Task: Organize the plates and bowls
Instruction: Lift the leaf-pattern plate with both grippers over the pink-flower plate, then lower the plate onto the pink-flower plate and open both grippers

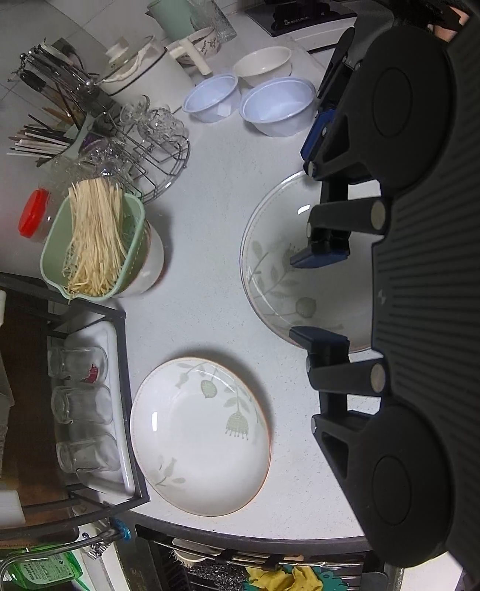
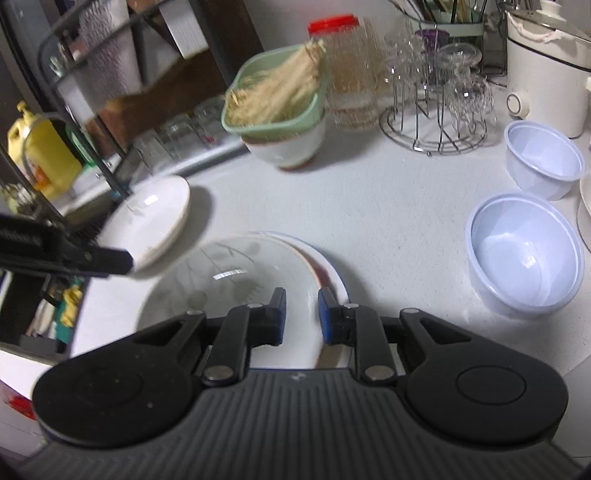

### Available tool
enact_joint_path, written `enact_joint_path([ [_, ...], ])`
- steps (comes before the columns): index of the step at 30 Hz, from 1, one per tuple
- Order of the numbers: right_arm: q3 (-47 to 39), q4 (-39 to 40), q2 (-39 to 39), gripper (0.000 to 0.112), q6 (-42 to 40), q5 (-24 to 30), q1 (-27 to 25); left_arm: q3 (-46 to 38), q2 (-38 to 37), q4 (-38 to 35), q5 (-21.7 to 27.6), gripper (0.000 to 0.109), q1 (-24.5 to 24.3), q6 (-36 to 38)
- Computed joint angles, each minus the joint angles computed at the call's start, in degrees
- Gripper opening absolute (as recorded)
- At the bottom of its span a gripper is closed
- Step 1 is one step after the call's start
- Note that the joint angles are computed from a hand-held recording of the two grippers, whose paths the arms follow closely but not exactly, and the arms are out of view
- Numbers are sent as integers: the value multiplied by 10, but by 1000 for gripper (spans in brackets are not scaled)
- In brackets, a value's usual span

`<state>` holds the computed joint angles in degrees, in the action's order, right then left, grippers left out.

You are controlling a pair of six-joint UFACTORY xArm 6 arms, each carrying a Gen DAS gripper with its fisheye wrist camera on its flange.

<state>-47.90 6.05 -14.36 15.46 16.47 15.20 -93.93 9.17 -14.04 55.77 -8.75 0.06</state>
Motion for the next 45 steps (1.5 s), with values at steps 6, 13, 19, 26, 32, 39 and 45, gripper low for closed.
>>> enact_joint_path([
  [6,8,7,-35,22,-9,-5,-5,27,-37,-8,-18,39,-5,-1],
  [13,23,11,-87,22,-33,-14,-10,59,-87,-1,-40,39,-22,-1],
  [19,41,22,-138,22,-67,-14,-9,91,-121,-3,-64,39,-40,-16],
  [26,63,85,-170,22,-145,-10,-14,142,-165,29,-96,39,-68,-67],
  [32,84,140,-218,22,-225,9,-22,199,-221,73,-120,39,-95,-131],
  [39,104,211,-267,22,-309,50,-33,263,-281,130,-145,41,-122,-213],
  [45,136,213,-306,22,-325,51,-33,315,-321,166,-156,42,-131,-263],
])
